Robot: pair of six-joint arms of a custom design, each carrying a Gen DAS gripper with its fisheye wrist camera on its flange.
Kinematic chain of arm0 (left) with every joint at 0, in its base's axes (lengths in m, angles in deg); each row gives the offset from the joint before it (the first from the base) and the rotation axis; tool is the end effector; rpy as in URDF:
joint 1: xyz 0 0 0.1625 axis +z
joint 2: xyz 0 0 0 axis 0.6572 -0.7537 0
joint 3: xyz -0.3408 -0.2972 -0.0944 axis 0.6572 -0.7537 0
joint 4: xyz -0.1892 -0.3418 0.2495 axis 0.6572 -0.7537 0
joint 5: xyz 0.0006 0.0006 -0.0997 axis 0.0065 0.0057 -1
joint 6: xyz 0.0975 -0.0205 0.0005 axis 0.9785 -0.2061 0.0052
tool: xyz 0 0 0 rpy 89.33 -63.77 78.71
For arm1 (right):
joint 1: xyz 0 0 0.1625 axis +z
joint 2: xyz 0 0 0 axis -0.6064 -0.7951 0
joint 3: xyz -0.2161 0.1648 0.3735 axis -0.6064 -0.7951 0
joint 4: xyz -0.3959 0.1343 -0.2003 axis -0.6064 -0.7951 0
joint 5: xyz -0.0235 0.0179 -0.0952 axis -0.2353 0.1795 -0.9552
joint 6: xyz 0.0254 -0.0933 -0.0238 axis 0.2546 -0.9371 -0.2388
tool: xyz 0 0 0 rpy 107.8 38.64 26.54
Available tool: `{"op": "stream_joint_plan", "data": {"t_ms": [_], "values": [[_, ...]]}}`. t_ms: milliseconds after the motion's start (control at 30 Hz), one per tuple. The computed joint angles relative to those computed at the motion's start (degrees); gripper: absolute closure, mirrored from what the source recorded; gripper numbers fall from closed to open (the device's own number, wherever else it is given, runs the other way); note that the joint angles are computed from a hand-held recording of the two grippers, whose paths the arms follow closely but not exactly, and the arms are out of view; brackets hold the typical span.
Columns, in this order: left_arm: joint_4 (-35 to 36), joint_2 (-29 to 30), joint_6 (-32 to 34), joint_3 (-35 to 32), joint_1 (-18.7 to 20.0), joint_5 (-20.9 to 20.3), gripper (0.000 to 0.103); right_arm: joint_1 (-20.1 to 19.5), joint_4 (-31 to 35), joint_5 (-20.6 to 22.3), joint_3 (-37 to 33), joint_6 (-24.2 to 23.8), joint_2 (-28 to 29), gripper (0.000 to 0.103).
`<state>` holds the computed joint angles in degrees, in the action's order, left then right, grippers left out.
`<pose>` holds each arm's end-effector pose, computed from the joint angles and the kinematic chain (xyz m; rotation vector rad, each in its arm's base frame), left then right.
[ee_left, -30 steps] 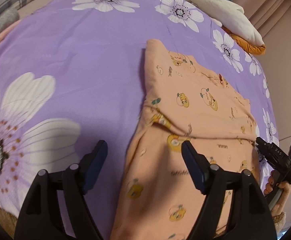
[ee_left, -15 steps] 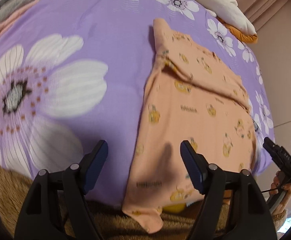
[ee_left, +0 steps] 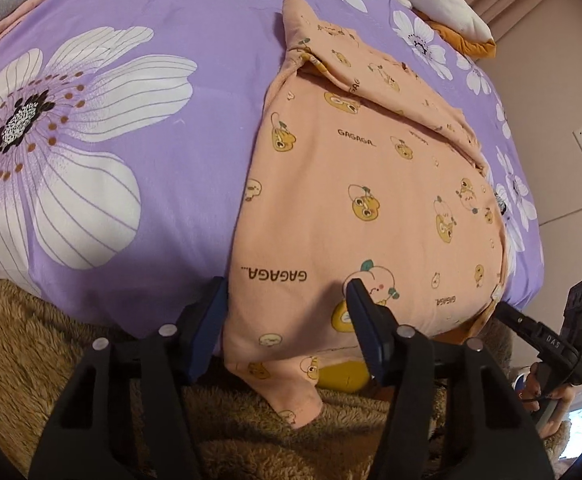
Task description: Fold small clothes
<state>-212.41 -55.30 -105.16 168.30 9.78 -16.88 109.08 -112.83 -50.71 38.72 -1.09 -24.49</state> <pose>-0.1870 -0.5339 -0.0191 -0.1295 2.6659 -0.7226 -0.0722 -0.5648 0.2802 0.2151 -2.6900 0.4201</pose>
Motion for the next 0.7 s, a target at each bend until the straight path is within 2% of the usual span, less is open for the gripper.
{"op": "stream_joint_plan", "data": {"t_ms": [100, 167, 300, 367, 400, 467, 500, 533, 700], "values": [[-1.51, -0.04, 1.10, 0.23, 0.73, -2.40, 0.047, -0.22, 2.11, 0.23, -0.23, 0.57, 0.45, 0.054], [-1.49, -0.35, 0.56, 0.59, 0.99, -2.93, 0.055, -0.39, 3.12, 0.70, -0.56, 1.00, 0.72, 0.054], [-1.55, -0.52, 0.61, 1.11, 0.79, -3.17, 0.062, -0.63, 4.03, 0.62, -0.58, 0.31, 1.10, 0.054], [-1.32, -0.16, 0.86, 0.95, 0.60, -2.69, 0.071, -0.48, 3.67, -0.09, -0.50, 0.32, 1.59, 0.064], [-0.62, -0.04, 0.71, 0.70, 0.42, -2.09, 0.074, -0.43, 3.75, -0.59, -0.57, 0.28, 1.73, 0.074], [-0.69, 0.14, 0.91, 0.53, 0.47, -2.34, 0.096, -0.39, 3.37, -0.96, -0.36, -0.23, 1.69, 0.083], [-1.17, 0.25, 0.94, 0.48, 0.62, -2.87, 0.096, -0.38, 3.34, -0.92, -0.24, -0.73, 1.36, 0.091], [-1.39, 0.38, 0.72, 0.45, 0.48, -2.34, 0.096, -0.30, 2.85, -0.71, 0.09, -1.27, 0.97, 0.094], [-4.78, 1.04, 2.07, -0.03, -0.51, -0.75, 0.097, 0.41, 2.13, 3.67, 0.71, -4.01, -1.58, 0.096]]}}
